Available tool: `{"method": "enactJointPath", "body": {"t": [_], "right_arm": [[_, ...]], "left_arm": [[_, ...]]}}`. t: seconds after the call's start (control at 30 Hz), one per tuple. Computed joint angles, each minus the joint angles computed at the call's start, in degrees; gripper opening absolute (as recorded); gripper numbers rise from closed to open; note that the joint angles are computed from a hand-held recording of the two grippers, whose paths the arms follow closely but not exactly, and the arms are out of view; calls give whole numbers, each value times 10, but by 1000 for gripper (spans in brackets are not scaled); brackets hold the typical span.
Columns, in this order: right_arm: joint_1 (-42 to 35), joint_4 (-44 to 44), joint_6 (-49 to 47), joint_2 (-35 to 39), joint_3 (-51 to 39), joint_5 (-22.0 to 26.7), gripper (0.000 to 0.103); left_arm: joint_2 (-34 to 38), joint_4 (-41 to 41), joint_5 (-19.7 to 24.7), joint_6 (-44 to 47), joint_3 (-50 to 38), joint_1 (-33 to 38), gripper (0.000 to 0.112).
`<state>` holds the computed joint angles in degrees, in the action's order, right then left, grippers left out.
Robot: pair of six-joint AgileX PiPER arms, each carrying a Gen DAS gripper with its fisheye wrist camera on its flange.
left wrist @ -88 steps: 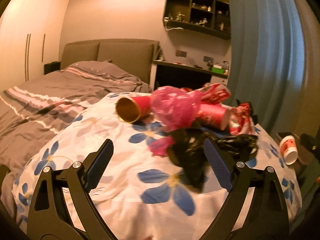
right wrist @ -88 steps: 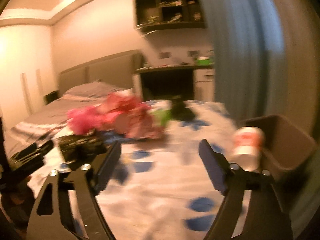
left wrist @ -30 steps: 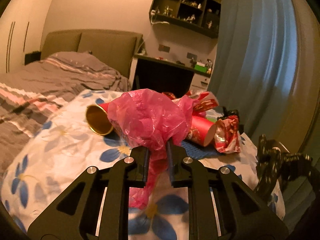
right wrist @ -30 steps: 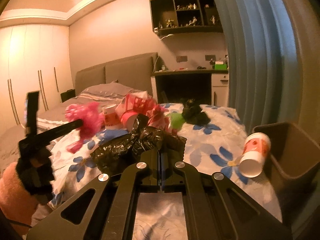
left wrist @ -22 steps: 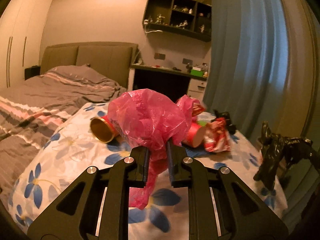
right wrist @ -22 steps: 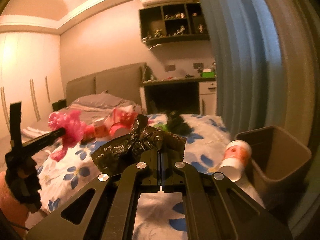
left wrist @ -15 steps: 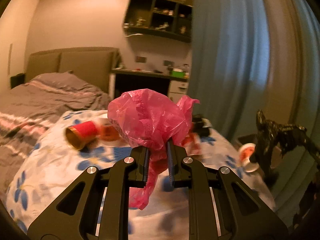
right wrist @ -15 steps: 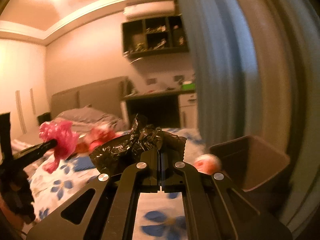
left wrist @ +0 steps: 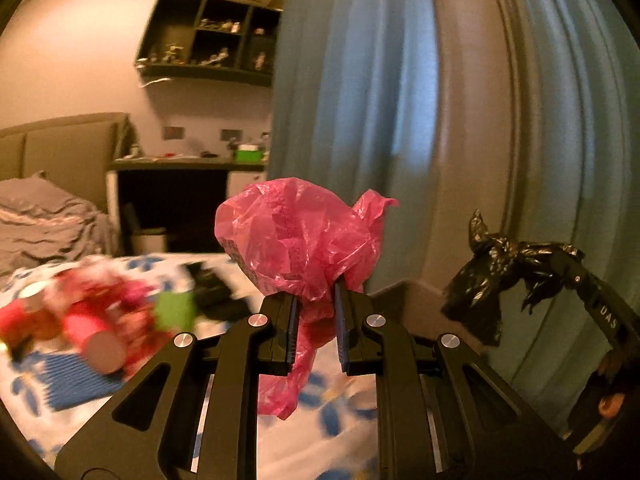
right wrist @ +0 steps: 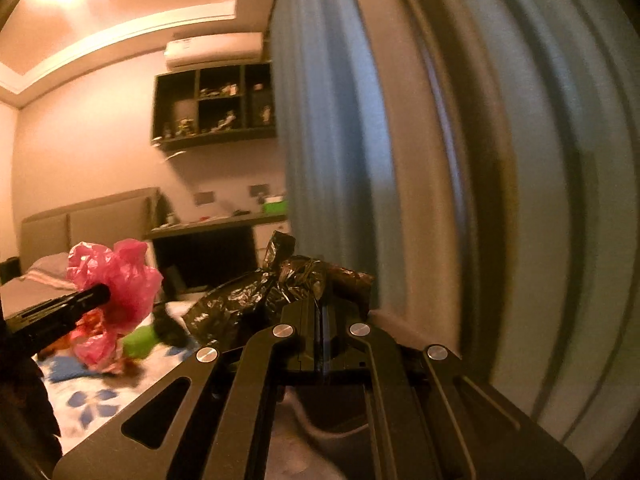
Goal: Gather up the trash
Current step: 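Carry both bags over the brown bin and open both tools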
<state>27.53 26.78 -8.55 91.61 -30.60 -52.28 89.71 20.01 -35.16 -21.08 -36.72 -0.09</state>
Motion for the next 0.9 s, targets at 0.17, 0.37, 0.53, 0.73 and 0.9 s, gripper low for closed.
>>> {"method": "enactJointPath", "body": {"t": [0.17, 0.37, 0.53, 0.73, 0.9], "right_arm": [[-27, 32, -30, 34, -23, -31, 1], [-79, 6, -9, 71, -52, -18, 1], [-98, -6, 9, 102, -75, -18, 1], [-107, -9, 12, 128, -110, 4, 1], [-109, 3, 2, 138, -124, 15, 2]], "left_arm": [[82, -61, 31, 42, -100, -84, 15], [171, -119, 74, 84, -213, -150, 15], [208, -124, 98, 90, -264, -170, 15], [236, -119, 126, 72, -307, -173, 15], [252, -114, 148, 64, -334, -177, 16]]}}
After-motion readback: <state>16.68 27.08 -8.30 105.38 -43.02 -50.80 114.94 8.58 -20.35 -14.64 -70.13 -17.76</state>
